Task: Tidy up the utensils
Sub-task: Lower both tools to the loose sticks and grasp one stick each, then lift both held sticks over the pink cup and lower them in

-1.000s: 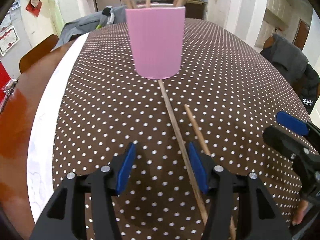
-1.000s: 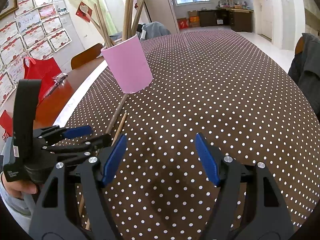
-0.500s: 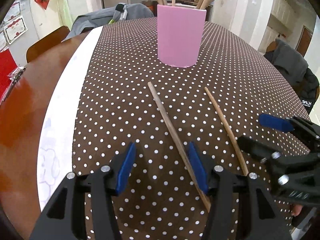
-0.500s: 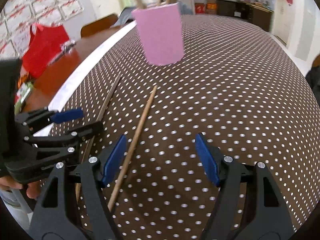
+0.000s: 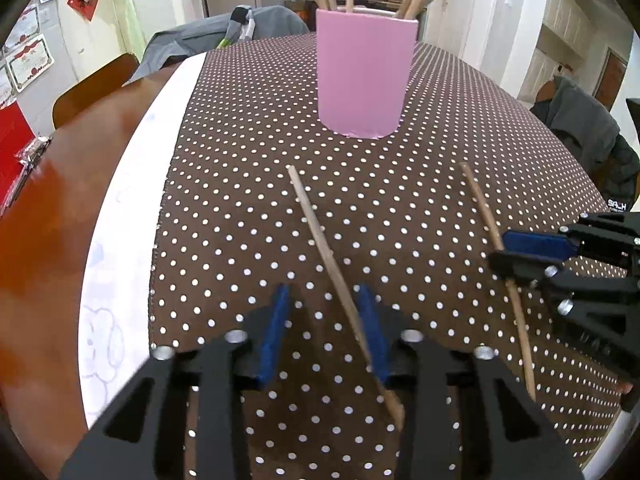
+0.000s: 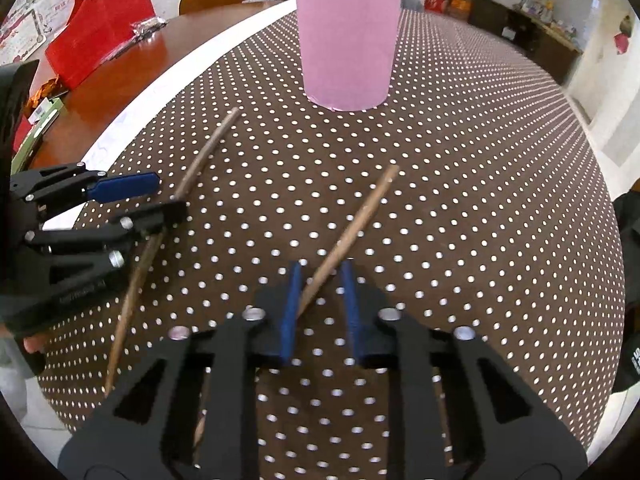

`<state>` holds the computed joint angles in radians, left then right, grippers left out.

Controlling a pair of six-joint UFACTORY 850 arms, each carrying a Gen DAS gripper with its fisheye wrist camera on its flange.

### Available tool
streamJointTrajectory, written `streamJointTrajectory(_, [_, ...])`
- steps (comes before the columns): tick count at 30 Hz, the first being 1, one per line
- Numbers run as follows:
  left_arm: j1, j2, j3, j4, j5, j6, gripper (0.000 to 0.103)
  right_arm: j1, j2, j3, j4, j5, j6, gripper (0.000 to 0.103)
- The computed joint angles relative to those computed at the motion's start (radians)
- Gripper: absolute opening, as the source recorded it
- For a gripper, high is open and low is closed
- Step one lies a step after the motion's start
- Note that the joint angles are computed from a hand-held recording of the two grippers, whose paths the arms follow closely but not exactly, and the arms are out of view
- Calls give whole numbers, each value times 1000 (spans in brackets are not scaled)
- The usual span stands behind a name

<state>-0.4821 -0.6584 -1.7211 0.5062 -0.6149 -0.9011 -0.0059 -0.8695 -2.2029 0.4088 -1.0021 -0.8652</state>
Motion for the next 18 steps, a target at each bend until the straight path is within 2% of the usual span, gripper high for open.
streamJointTrajectory(1, [4,-3,-7,-15,0,13,19,-4,-7,-12,4,-26,3,15])
streamJointTrajectory(3, [8,-9,-19,-34,-4,33,11,-7,-38,-66,2,-78,16,11])
streamJointTrajectory(5, [12,-16,-30,-52,-2,47,9,-14,-82,-142,11,-137,27,11])
streamJointTrajectory(10, [20,-30,-54,-104,13,92,5,-13,-163,-295,5,-219,56,9])
streamJointTrajectory(18, [15,-22,-53,-94,75,83,5,-7,-209,-378,43,-239,76,6])
